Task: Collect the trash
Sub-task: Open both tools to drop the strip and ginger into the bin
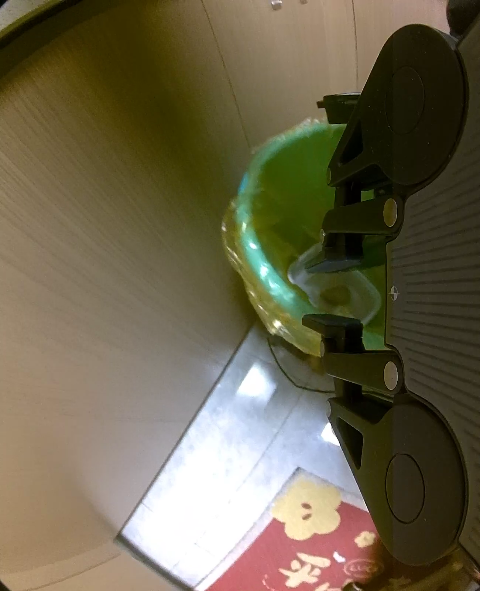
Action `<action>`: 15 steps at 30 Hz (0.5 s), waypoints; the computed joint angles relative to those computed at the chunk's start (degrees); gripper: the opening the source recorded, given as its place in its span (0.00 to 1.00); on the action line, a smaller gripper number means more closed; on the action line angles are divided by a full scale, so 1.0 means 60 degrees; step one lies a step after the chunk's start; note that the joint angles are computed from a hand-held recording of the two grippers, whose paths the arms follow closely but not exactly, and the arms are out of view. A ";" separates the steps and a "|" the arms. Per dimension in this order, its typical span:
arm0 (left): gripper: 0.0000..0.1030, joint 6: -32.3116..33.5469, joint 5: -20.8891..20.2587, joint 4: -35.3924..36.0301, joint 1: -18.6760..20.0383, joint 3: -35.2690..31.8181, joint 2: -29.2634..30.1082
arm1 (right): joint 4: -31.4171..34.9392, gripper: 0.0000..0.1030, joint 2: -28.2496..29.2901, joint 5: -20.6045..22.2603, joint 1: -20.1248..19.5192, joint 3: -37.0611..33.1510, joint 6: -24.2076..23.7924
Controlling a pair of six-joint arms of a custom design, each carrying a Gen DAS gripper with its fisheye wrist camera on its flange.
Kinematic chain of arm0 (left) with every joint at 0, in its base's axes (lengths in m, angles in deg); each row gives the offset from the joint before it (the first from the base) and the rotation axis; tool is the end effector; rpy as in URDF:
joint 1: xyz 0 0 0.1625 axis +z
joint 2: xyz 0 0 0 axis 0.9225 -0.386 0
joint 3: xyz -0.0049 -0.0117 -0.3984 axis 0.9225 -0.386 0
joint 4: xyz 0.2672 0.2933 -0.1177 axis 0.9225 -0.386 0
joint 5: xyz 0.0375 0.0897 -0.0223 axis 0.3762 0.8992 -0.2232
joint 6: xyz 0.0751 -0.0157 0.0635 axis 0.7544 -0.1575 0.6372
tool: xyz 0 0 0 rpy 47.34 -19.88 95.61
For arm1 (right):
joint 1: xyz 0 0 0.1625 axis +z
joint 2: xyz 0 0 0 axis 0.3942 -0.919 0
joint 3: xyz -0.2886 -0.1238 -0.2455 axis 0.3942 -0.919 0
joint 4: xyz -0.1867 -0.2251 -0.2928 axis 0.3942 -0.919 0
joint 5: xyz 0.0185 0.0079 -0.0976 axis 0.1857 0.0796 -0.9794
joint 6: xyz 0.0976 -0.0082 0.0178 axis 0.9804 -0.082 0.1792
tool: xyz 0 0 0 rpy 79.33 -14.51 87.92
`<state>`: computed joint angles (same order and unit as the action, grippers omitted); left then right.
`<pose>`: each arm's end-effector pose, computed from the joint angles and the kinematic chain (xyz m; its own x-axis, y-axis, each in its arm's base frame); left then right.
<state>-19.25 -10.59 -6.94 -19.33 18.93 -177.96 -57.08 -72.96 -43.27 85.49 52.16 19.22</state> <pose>-0.1835 -0.4953 0.4575 -0.8434 -0.4649 -0.2694 -0.2539 0.7867 -0.5627 0.3338 -0.6542 0.0817 -0.9102 0.0517 0.4110 0.1608 0.9585 0.2355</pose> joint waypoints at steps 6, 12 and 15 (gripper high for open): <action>0.27 0.0457 0.0092 -0.0419 -0.0003 -0.0302 0.0221 | -0.0297 0.32 0.0558 -0.0898 0.0304 -0.0636 -0.0439; 0.27 0.0740 0.0102 -0.0991 -0.0170 -0.0538 0.0260 | 0.0449 0.43 -0.0032 -0.0015 0.0825 -0.1661 -0.1350; 0.27 0.1131 0.0140 -0.1483 -0.0347 -0.0779 0.0448 | 0.0817 0.46 -0.0336 -0.0128 0.1173 -0.2294 -0.1924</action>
<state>-12.47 -9.75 -15.83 -21.41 14.26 -175.27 -52.18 -74.97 -44.04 92.53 38.40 7.68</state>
